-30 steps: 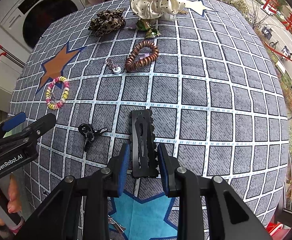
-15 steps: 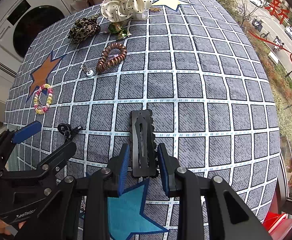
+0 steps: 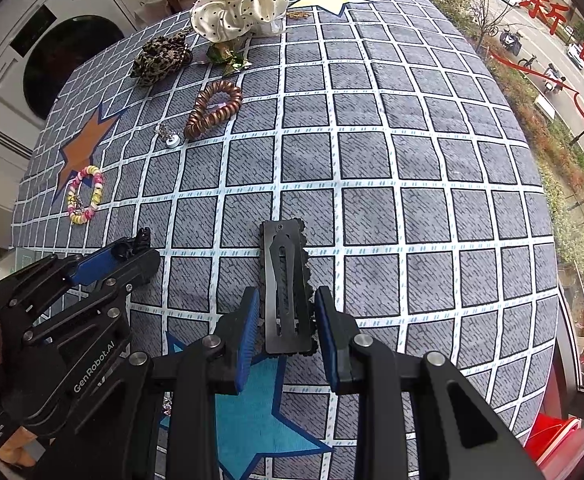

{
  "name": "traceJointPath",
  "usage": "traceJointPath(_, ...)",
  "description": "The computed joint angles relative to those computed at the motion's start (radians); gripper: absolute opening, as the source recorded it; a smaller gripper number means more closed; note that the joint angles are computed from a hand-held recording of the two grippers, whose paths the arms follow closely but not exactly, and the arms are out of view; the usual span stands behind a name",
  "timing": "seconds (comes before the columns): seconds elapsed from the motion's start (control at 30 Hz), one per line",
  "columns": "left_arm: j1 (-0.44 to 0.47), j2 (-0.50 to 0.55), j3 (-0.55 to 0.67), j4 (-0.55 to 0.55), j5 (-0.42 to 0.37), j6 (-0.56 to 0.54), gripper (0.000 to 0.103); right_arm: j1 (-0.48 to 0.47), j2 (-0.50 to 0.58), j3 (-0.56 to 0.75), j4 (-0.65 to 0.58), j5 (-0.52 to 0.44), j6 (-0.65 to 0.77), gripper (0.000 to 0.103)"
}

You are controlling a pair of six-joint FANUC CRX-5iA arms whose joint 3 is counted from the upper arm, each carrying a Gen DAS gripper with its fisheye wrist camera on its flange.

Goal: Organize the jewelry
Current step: 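Grasp the black claw clip with the left gripper while the right gripper holds the long clip, then carry both clips into the white tray and open both grippers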

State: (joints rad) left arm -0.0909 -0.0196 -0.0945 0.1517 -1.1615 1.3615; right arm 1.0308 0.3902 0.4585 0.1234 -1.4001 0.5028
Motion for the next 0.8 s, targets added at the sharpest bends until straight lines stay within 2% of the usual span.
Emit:
traceJointPath(0.4, 0.136, -0.125, -0.064, 0.061, -0.025, -0.025, 0.031, 0.028, 0.027, 0.081, -0.012, -0.003, -0.002, 0.031)
traceJointPath(0.57, 0.227, -0.199, -0.099, 0.070, -0.067, -0.047, 0.031, 0.053, 0.070, 0.159, -0.020, -0.018, 0.016, 0.031)
traceJointPath(0.8, 0.408, -0.333, -0.178, 0.090, -0.127, -0.122, 0.031, 0.098, 0.175, 0.337, -0.047, -0.051, 0.077, 0.031)
